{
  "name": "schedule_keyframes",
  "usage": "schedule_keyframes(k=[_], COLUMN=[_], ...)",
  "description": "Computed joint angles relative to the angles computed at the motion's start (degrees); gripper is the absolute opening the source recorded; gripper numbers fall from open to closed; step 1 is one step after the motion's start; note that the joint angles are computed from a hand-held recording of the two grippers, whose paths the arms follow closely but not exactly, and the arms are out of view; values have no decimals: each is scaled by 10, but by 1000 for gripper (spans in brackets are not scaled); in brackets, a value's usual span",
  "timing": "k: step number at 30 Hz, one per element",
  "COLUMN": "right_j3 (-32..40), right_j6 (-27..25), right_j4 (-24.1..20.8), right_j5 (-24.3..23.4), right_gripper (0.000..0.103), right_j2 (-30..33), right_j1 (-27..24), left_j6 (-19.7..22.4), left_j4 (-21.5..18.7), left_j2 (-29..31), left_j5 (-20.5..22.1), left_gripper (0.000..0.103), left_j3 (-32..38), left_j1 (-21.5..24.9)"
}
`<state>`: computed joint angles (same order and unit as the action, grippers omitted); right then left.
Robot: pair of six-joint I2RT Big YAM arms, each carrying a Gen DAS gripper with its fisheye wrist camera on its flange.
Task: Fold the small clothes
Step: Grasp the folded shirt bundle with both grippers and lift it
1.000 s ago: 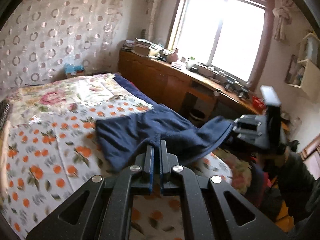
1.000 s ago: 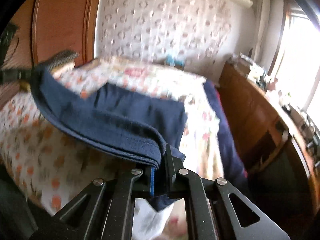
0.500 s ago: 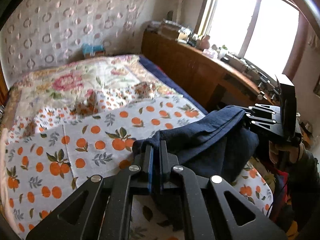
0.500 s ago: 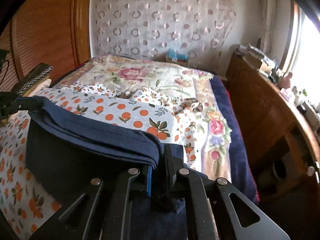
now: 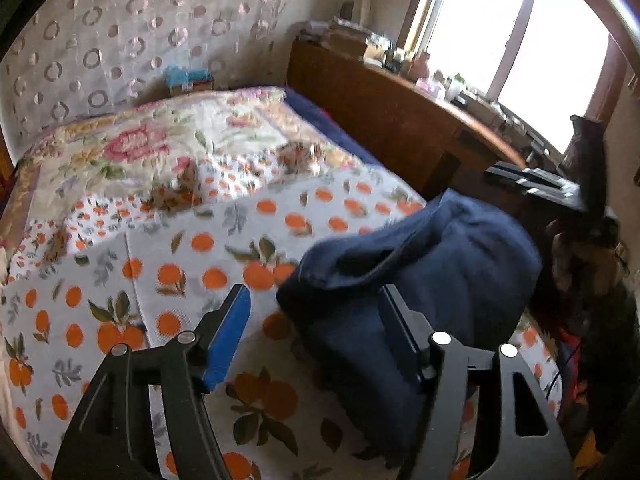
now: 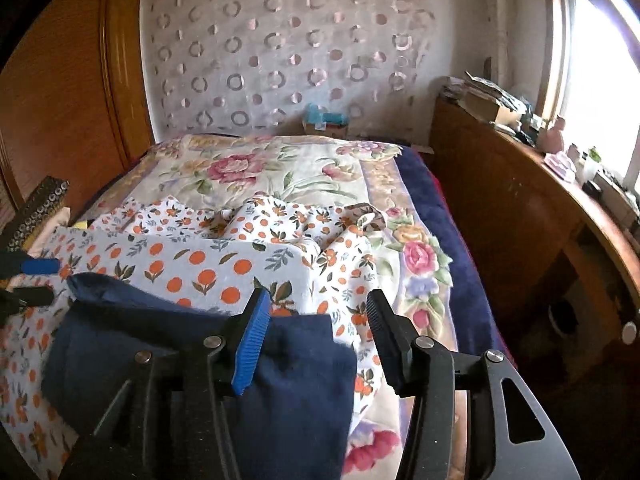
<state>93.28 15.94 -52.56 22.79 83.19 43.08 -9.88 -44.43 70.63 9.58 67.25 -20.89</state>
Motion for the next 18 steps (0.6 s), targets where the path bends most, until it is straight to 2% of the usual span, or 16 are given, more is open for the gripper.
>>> schedule_keyframes(k=[3,6,10,13,18], right_j3=[-36,-48,-56,-50,-28], right_j6=[14,24,40,46,71], right_j4=[-7,-30,-35,-48,-63], right_j5=[-21,-45,-71,-85,-134], right_gripper=[54,57,61,63,68], right_j2=[-24,-29,-27,-18,-2], right_j1=[7,2,-13,-22,-42], left_j6=[6,4,4,3,5], left_j4=[-10,-17,-25,-25,-26], left_j2=[10,27,57,71,84], left_j5=[8,18,29,22,21], left_gripper=[67,67,67,67,67], left_j3=[-2,3,20,30,42], left_j1=[-3,-5,-3,-3,-1])
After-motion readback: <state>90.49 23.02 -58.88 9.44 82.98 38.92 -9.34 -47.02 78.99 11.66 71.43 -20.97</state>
